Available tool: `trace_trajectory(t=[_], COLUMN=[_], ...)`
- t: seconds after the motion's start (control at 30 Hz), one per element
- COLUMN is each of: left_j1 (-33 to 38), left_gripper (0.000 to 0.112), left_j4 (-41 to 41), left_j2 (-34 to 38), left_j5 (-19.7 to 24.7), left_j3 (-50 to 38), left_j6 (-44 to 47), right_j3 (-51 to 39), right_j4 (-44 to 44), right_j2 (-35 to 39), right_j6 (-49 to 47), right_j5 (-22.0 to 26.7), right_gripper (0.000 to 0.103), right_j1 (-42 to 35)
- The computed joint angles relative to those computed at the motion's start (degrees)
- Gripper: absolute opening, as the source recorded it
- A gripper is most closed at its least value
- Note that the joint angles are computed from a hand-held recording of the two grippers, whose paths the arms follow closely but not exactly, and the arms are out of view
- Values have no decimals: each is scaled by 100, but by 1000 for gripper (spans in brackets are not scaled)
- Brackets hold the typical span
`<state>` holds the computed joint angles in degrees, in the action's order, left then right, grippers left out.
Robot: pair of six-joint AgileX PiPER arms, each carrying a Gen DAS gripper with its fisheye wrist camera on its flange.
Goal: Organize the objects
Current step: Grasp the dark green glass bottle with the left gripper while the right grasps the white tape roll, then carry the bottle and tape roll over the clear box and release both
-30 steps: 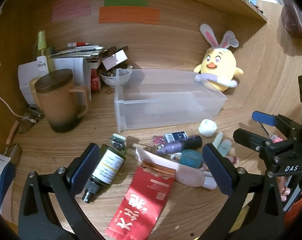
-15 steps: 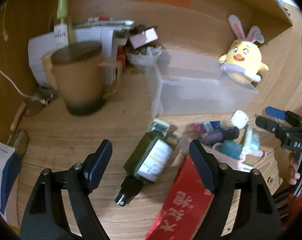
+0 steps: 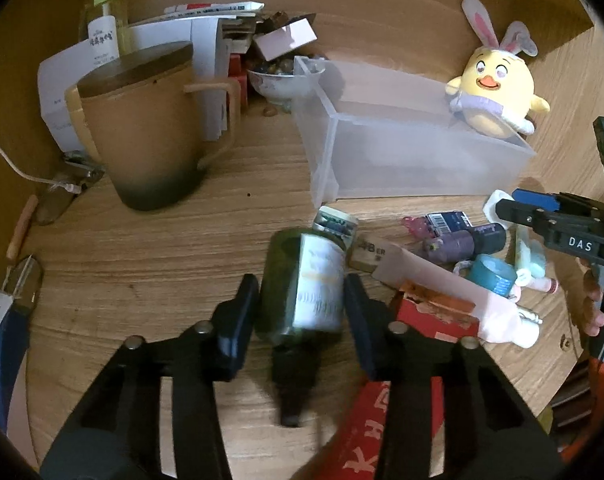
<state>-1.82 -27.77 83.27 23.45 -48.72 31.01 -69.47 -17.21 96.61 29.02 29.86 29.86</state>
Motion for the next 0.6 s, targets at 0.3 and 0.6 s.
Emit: trace_trajectory(t=[0.3, 0.6], left_j1=[-10, 30], left_gripper=[41, 41], left_j4=[126, -131], left_j2=[-316, -684], left_j5=[-224, -6], left_j3=[196, -55], left_j6=[-203, -201], right_j3=[200, 631], right_j4=[155, -114], right_j2=[-158, -965], right_j6=[-84, 220], right_j5=[-201, -482], right_gripper=[35, 35], right_j1=[-84, -16])
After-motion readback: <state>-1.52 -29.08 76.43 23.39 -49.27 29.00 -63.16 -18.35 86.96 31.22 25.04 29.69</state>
